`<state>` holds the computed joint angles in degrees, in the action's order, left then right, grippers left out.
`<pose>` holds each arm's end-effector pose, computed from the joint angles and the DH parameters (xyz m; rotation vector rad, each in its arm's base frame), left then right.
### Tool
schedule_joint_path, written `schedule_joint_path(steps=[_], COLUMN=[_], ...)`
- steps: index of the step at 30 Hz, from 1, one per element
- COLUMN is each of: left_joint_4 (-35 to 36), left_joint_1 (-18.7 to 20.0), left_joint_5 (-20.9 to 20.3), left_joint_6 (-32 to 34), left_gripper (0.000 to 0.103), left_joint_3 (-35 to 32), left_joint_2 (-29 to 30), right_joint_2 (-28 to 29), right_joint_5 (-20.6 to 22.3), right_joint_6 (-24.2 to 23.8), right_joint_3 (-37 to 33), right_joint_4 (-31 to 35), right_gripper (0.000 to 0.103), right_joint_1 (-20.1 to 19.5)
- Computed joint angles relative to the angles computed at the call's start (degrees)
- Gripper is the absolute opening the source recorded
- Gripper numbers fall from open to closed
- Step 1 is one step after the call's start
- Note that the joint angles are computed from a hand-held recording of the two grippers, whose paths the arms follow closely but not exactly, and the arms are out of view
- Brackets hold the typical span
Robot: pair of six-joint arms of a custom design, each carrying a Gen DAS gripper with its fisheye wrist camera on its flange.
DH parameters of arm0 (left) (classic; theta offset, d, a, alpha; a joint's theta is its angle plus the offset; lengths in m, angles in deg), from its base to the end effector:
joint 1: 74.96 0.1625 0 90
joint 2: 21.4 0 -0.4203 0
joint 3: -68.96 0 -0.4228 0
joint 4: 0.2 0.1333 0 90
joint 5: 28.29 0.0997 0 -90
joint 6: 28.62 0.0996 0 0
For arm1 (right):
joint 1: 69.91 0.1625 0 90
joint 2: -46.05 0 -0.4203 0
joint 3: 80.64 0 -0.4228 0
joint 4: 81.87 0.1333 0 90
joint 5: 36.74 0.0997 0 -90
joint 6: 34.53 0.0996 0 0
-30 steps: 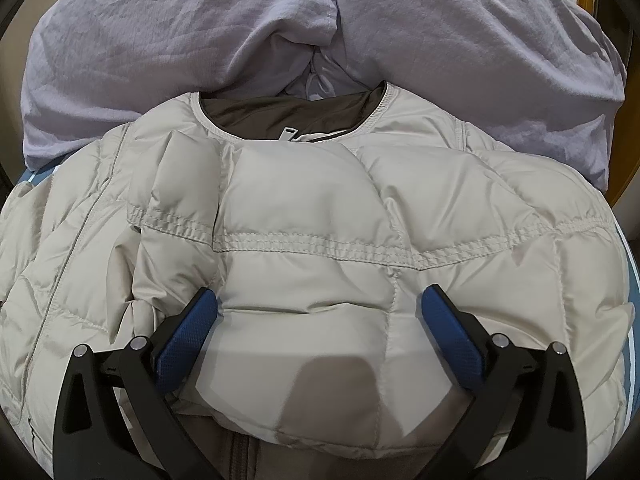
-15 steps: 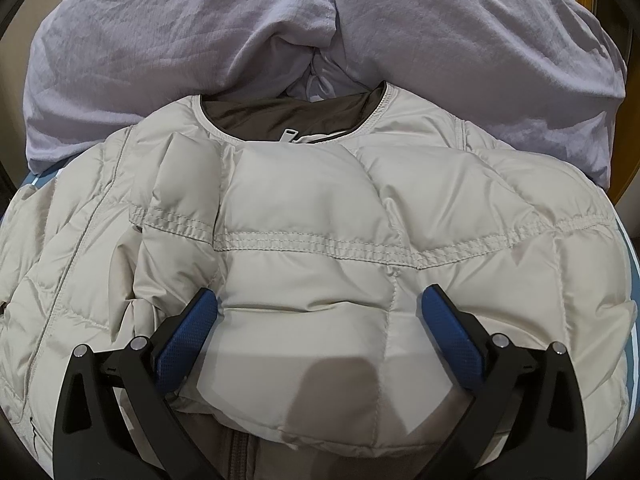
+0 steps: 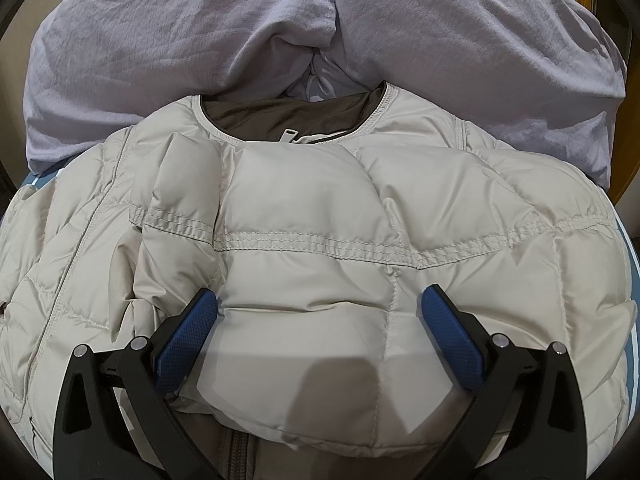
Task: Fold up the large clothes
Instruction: 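Move the left tool to the other sleeve cuff and close on it, then fold the held sleeve across the jacket front with the left tool and release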
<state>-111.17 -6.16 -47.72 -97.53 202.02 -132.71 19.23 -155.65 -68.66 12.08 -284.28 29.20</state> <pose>0.0892 -0.3984 0.3629 -0.8214 1.8821 -1.0187 0.1917 -0.6575 -0.0215 0.6248 -2.2842 0.8561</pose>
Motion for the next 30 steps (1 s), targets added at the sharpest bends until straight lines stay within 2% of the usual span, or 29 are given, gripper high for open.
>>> schedule_joint_path(steps=[6, 13, 16, 18, 21, 27, 30], left_joint_4=[-14.98, -16.48, -17.37, -19.51, -20.01, -10.68, -6.53], left_joint_1=[2.45, 2.12, 1.73, 1.36, 0.98, -0.58, -2.94], left_joint_5=[-3.27, -0.62, 0.50, 0.19, -0.25, 1.47, 2.61], left_joint_6=[9.90, 10.89, 11.49, 13.21, 13.24, 5.44, 2.12], left_gripper=[0.087, 0.084, 0.068, 0.049, 0.032, 0.024, 0.023], left_joint_3=[2.87, 3.53, 3.72, 3.88, 3.49, 1.29, 0.48], left_joint_2=[-0.22, 1.28, 2.05, 2.56, 3.36, 3.91, 2.98], right_joint_2=[0.02, 0.04, 0.05, 0.07, 0.06, -0.06, -0.57], right_joint_5=[0.01, -0.01, -0.01, -0.04, -0.04, -0.06, -0.76], right_joint_6=[0.01, 0.01, 0.01, 0.01, 0.00, 0.13, 0.39], right_joint_3=[-0.01, -0.01, 0.00, -0.01, 0.01, 0.11, 0.23], right_joint_4=[-0.02, -0.04, -0.08, -0.10, -0.12, 0.13, 1.53], right_gripper=[0.102, 0.102, 0.102, 0.102, 0.102, 0.102, 0.102], right_joint_1=[0.00, 0.01, 0.01, 0.03, 0.02, 0.05, 0.36])
